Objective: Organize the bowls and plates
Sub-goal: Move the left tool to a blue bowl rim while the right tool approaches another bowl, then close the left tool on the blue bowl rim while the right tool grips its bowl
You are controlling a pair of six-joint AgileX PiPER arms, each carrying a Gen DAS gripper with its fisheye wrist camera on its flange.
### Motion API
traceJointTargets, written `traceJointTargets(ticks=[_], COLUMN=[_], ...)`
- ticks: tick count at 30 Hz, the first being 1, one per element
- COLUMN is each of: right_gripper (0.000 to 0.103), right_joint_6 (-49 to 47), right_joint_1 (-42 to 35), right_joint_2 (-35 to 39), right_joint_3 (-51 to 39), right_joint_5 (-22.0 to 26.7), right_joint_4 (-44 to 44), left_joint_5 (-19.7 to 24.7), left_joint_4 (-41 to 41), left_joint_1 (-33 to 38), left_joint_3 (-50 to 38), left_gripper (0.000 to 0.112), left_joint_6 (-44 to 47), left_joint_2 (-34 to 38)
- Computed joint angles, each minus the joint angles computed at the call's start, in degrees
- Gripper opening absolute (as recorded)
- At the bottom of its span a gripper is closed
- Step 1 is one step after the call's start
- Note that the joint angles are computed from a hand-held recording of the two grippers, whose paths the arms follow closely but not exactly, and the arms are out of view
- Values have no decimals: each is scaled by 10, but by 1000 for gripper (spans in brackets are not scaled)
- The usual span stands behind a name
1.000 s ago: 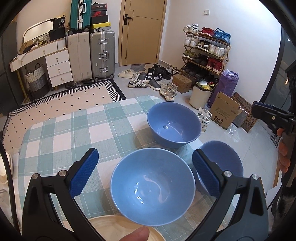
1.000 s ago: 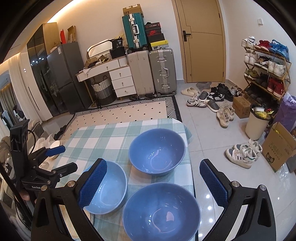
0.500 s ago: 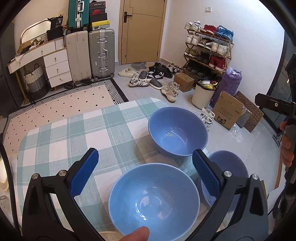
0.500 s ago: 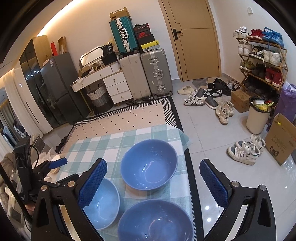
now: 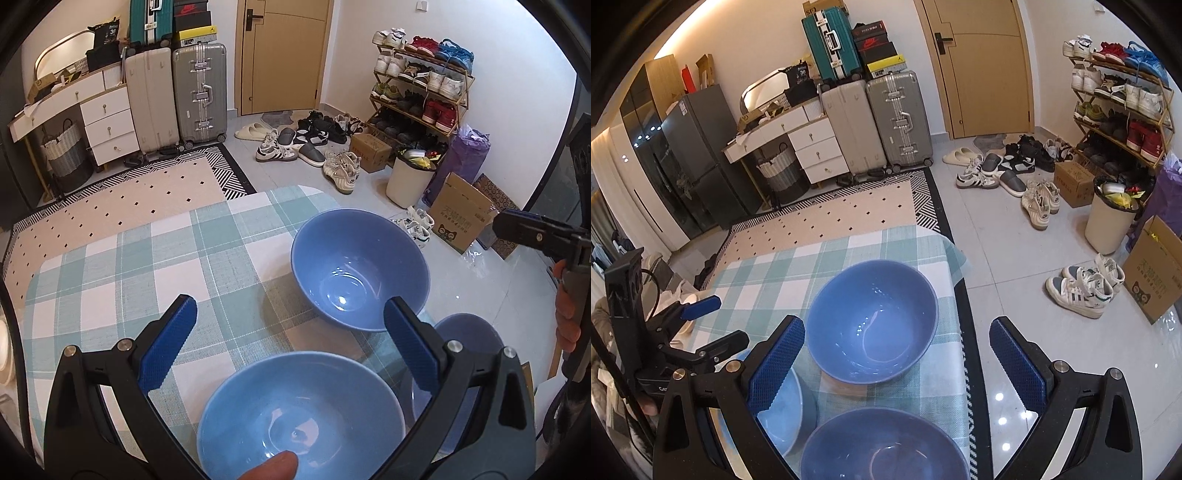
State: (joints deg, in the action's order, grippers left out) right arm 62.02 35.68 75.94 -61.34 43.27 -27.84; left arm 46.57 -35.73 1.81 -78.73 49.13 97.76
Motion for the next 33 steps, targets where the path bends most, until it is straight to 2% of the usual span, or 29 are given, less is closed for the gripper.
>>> traceJointTargets(ticks=[7, 16, 21, 26, 30, 33], right_gripper=[102, 102, 95, 84, 79, 74], right_joint_6=[-45, -112, -140, -177, -229, -251], right_joint_1=[-38, -83, -103, -118, -134, -138], right_joint_2=[38, 86, 106, 125, 148, 160], right_joint_3=[6, 19, 28, 34, 35, 37], right_joint_5=[-46, -95, -114, -129, -146, -155], right_joint_4=[39, 103, 129, 164, 216, 234], left_joint_5=[-21, -21, -18, -8, 6, 15], left_joint_4=[26, 52, 64, 71, 76, 81], left_joint_1=[-20, -39, -50, -57, -61, -66], left_joint_3=[-32, -78, -99, -126, -148, -160], left_gripper=[101, 101, 99, 90, 73, 65], left_joint_6=[-34, -70, -88, -100, -109, -113], left_joint_2=[47, 109, 135, 165, 190, 206])
